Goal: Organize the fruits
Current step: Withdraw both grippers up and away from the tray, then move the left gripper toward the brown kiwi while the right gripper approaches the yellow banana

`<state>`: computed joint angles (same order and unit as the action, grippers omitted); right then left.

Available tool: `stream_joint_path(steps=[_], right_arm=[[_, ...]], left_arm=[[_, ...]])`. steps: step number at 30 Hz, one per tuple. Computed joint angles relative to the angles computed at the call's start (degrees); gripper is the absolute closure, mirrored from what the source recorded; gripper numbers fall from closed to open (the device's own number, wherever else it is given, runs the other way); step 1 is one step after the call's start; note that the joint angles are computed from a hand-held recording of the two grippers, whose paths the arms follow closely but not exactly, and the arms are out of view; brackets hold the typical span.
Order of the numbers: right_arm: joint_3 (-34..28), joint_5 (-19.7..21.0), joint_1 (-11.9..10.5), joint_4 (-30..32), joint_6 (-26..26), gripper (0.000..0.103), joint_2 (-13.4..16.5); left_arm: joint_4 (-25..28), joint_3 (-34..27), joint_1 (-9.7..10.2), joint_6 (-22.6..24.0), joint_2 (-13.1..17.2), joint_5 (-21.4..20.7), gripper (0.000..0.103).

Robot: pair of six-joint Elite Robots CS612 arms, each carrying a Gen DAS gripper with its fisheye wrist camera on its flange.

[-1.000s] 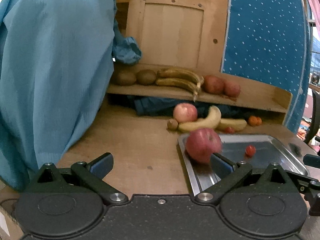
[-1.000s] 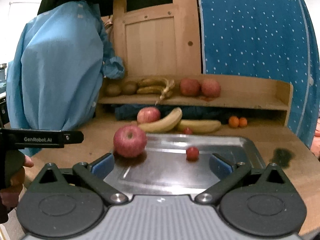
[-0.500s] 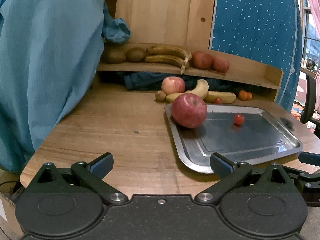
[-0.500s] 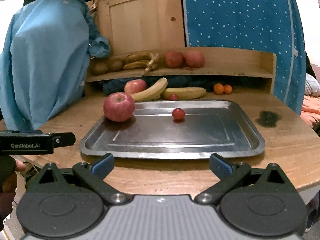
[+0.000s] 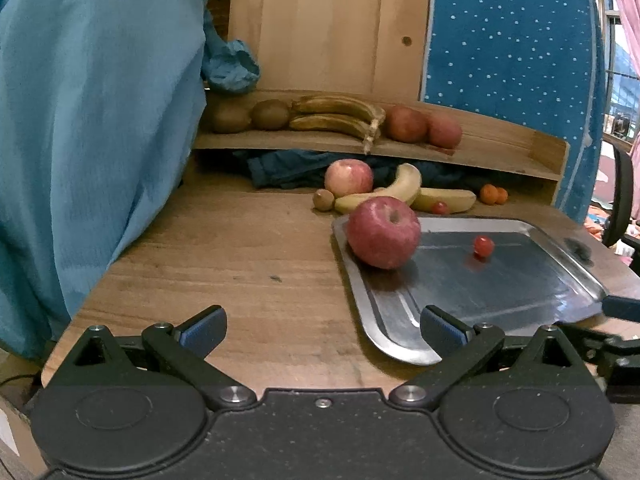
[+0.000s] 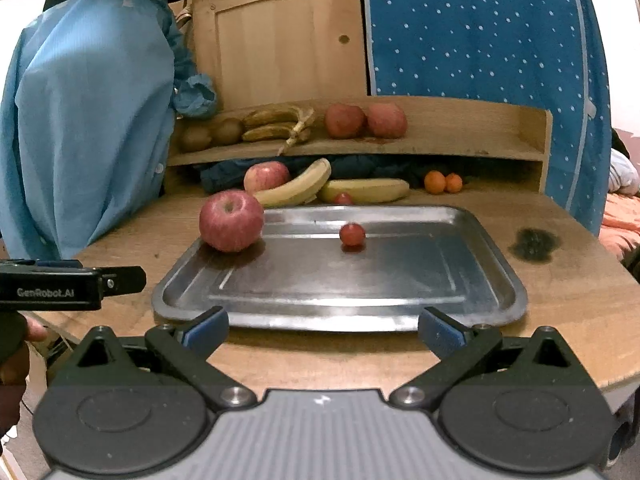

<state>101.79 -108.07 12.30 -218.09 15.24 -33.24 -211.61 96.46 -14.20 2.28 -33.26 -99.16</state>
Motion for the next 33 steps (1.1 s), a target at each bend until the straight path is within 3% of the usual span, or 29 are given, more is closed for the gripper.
stream_joint_path(steps=[9, 18, 27, 33], right_arm=[[-3.6, 2.0, -1.5, -0.4, -4.7, 0.000, 0.5], [-8.3, 3.4, -3.3, 3.4, -8.9, 0.000, 1.0], [-14.8, 6.4, -5.2, 9.4, -12.2, 0.000, 2.6], [-18.9, 10.8, -6.5, 15.4, -11.0, 0.000, 3.9]], left_arm=[[4.0, -5.4, 0.20, -0.7, 1.1, 4.3, 0.001], [8.7, -12.8, 0.46, 1.5, 3.3, 6.4, 0.001], [17.6, -22.2, 0.35, 4.9, 6.5, 4.6, 0.001], [22.4, -27.9, 0.18, 7.0, 8.9, 2.4, 0.001]])
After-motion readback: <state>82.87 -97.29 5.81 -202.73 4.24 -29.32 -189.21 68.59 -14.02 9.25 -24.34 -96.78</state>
